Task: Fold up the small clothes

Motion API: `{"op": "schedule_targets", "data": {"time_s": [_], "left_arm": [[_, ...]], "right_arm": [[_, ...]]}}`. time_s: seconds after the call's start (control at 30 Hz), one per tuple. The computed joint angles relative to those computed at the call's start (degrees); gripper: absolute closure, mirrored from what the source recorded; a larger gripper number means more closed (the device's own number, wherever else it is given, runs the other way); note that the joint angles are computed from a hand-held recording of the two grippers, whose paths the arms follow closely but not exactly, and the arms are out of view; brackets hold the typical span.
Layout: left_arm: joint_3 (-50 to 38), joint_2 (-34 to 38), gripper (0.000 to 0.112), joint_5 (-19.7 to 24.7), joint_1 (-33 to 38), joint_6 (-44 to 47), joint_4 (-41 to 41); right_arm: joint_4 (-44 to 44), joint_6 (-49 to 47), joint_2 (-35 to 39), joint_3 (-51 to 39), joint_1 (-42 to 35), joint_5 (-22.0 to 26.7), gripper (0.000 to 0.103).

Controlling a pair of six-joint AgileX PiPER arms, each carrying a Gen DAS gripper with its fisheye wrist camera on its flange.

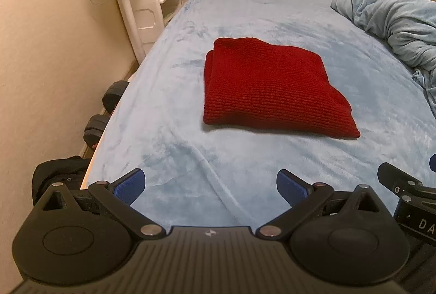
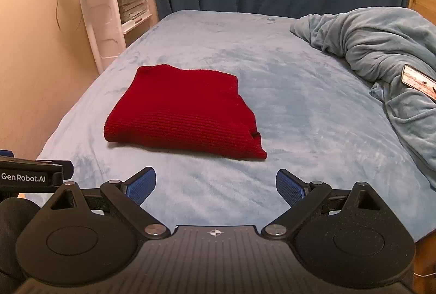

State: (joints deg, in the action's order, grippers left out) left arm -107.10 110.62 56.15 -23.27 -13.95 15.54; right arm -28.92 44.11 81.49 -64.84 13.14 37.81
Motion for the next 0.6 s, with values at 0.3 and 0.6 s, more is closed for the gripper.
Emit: {"op": "schedule_targets", "data": {"time_s": [0.3, 0.6], "left_arm": [[-0.7, 0.5, 0.010, 0.7, -0.4, -0.5, 0.7], [-0.2, 0.2, 0.010, 0.5, -1.0, -0.9, 1.5]], "right_arm": [[-0.2, 0.0, 0.2, -0.1, 0.2, 0.0, 0.008], [0.1, -0.7, 0.0, 0.2, 0.0, -0.5, 0.008]]}}
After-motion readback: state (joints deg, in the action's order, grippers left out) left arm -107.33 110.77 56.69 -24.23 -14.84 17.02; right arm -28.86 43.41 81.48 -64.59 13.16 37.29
